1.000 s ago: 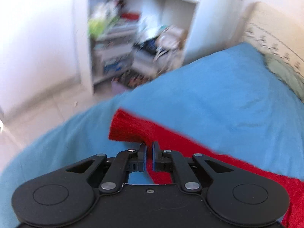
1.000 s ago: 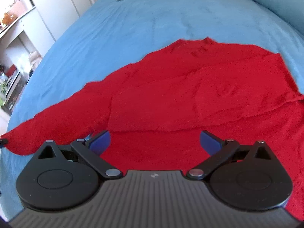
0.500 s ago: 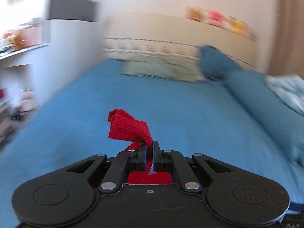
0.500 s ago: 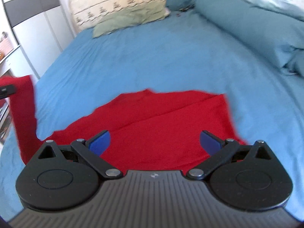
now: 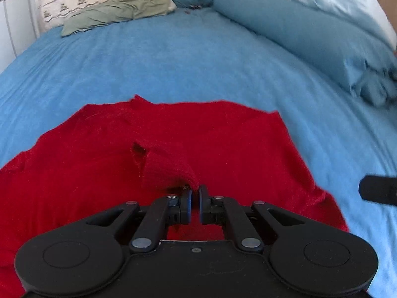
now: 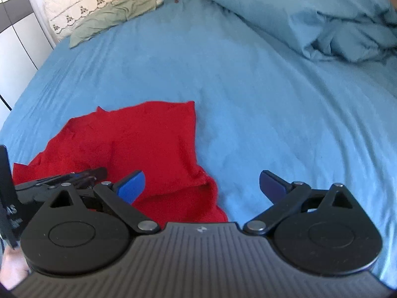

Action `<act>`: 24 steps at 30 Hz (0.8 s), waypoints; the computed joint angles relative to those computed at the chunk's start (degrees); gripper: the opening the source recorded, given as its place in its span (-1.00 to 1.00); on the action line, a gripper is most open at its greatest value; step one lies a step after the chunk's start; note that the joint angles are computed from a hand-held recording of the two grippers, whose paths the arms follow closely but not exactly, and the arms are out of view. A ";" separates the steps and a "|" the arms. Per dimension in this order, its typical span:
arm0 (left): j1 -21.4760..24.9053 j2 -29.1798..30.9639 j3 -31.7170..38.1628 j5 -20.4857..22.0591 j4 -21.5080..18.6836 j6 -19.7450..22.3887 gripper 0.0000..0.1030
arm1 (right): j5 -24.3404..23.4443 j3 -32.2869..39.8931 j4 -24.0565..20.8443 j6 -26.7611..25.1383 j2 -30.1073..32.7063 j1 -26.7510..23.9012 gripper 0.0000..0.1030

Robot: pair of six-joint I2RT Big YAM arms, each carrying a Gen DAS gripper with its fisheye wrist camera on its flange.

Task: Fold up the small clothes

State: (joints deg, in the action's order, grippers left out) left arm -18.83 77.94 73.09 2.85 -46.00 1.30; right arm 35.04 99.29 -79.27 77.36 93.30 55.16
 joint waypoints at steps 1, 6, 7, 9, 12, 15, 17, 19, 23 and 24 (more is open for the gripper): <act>0.23 0.08 0.40 0.28 -0.37 0.62 -0.74 | -0.27 -0.11 0.45 0.01 0.01 0.10 1.00; 2.85 -3.29 0.35 2.14 -4.33 2.96 0.29 | -1.04 2.70 2.51 -5.56 1.41 -0.52 1.00; 3.91 -4.50 0.05 2.23 -5.72 3.82 0.29 | -1.70 3.76 3.22 -8.12 2.16 -0.63 1.00; 7.17 -5.85 0.23 1.83 -8.07 5.83 0.32 | -5.26 5.80 4.91 -13.65 4.19 -1.25 1.00; 12.69 -7.84 -0.92 0.43 -9.18 9.13 0.37 | -9.12 6.36 10.18 -18.70 6.82 -1.74 1.00; 18.35 -8.38 -2.26 -2.06 -8.57 12.12 0.37 | -10.50 7.25 13.67 -19.32 10.05 -2.15 1.00; 21.80 -8.24 -3.20 -3.82 -7.37 13.33 0.37 | -10.90 7.86 14.64 -16.72 11.80 -2.58 0.88; 24.79 -8.15 -4.16 -5.01 -5.81 13.96 0.37 | -10.45 7.41 16.39 -14.20 12.46 -2.82 0.72; 29.12 -5.98 -3.68 -6.21 -4.57 13.75 0.37 | -7.31 8.81 14.93 -10.68 14.39 -2.42 0.39; 29.98 -5.65 -3.49 -5.95 -5.01 14.00 0.37 | -6.32 9.56 13.88 -9.84 14.99 -2.38 0.31</act>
State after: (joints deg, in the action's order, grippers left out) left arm 11.15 72.29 69.59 -3.10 -51.01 15.29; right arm 28.73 108.85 -65.39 67.52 108.29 52.77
